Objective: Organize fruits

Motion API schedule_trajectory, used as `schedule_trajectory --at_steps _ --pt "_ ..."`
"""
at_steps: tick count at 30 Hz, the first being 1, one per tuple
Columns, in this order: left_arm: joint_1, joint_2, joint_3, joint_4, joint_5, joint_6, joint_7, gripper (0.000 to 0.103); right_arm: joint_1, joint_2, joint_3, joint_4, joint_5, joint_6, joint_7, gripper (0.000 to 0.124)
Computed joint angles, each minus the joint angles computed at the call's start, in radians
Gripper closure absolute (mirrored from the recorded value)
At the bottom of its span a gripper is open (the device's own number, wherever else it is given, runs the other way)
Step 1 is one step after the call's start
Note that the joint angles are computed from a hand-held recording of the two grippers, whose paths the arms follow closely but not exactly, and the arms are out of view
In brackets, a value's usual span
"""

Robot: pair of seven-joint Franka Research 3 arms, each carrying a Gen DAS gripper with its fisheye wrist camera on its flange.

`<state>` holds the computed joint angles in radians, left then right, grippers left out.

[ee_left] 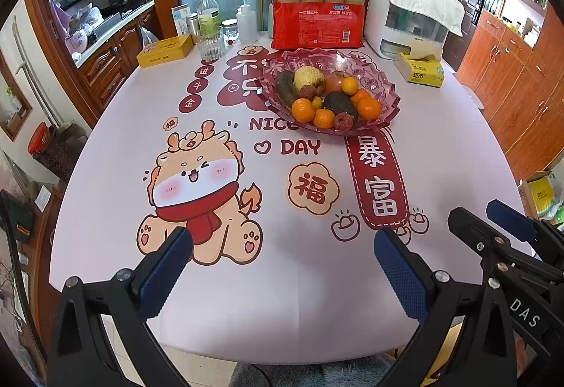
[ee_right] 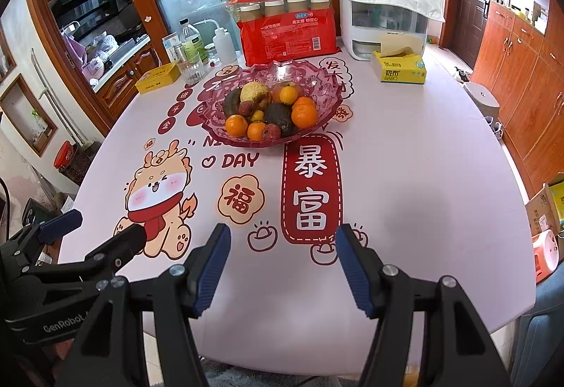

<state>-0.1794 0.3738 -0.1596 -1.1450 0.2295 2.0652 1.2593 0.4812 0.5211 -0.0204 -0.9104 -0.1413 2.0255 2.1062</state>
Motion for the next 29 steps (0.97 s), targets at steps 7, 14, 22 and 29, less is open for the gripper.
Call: schedule_trajectory --at_steps 7,14,22,29 --pt "0.002 -0.005 0.0 -0.007 -0.002 0.002 0.002 0.001 0.002 -0.003 0.0 -0.004 -0.001 0.001 0.003 0.062" --pt "0.004 -0.022 -0.001 -0.041 -0.002 0.023 -0.001 0.001 0.002 -0.006 0.0 -0.01 -0.004 0.004 0.005 0.062" --pt "0.008 -0.045 -0.005 -0.082 -0.008 0.043 -0.002 0.001 0.003 -0.01 0.001 -0.016 -0.005 0.004 0.007 0.062" --pt "0.009 -0.061 -0.008 -0.107 -0.011 0.051 -0.004 0.001 0.004 -0.02 0.001 -0.032 -0.009 0.008 0.013 0.062"
